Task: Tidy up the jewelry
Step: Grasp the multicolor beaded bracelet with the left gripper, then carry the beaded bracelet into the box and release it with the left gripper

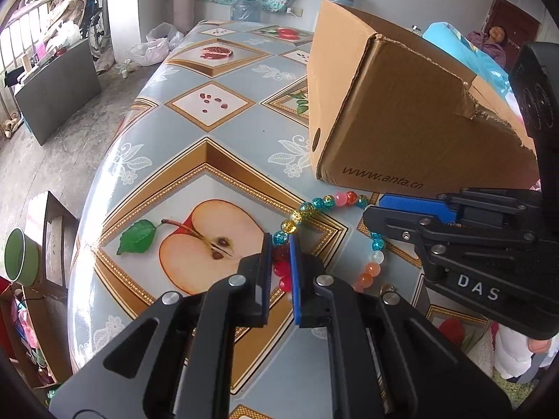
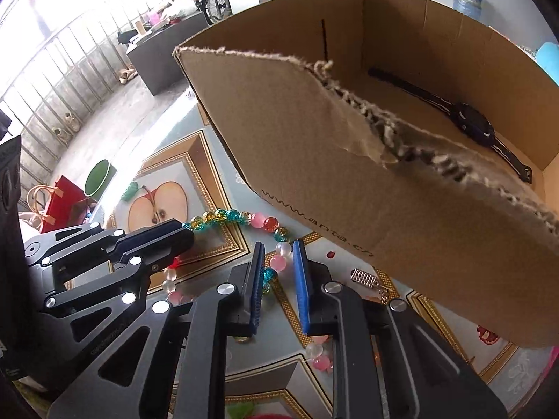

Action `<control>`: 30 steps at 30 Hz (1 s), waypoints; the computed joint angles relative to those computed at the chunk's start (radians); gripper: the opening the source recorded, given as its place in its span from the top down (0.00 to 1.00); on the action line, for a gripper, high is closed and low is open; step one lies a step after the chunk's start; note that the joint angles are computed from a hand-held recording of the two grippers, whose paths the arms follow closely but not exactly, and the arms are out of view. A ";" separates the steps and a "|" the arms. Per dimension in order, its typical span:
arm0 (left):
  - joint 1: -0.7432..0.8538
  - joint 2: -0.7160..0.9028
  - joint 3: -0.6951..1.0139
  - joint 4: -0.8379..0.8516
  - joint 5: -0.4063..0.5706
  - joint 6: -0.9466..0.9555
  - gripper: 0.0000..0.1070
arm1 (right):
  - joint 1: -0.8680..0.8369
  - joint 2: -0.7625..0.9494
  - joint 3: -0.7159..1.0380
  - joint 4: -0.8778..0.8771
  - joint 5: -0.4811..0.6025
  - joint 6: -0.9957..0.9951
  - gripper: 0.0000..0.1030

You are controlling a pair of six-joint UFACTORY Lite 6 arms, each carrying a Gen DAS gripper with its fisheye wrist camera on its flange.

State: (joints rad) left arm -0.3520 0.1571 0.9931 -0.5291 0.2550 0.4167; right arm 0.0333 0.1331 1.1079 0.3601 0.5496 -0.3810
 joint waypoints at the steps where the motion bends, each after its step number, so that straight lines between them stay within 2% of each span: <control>1: -0.002 0.002 0.004 0.021 0.002 -0.021 0.92 | 0.002 0.006 0.002 -0.002 -0.003 0.004 0.85; 7: -0.024 0.018 0.028 0.153 0.001 -0.159 0.92 | 0.015 0.009 0.000 -0.049 -0.024 0.039 0.88; 12: -0.035 0.030 0.044 0.231 0.000 -0.239 0.92 | -0.014 0.029 0.020 0.005 -0.007 -0.009 0.90; 23: -0.039 0.029 0.050 0.248 -0.001 -0.262 0.92 | -0.055 0.013 0.050 0.061 0.033 -0.071 0.90; 30: -0.046 -0.018 0.044 0.330 -0.001 -0.348 0.92 | -0.086 -0.071 0.000 0.101 0.051 -0.130 0.90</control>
State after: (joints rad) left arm -0.3985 0.1393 1.0367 -0.1988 0.2544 0.0689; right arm -0.0525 0.0624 1.1074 0.4607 0.6005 -0.5111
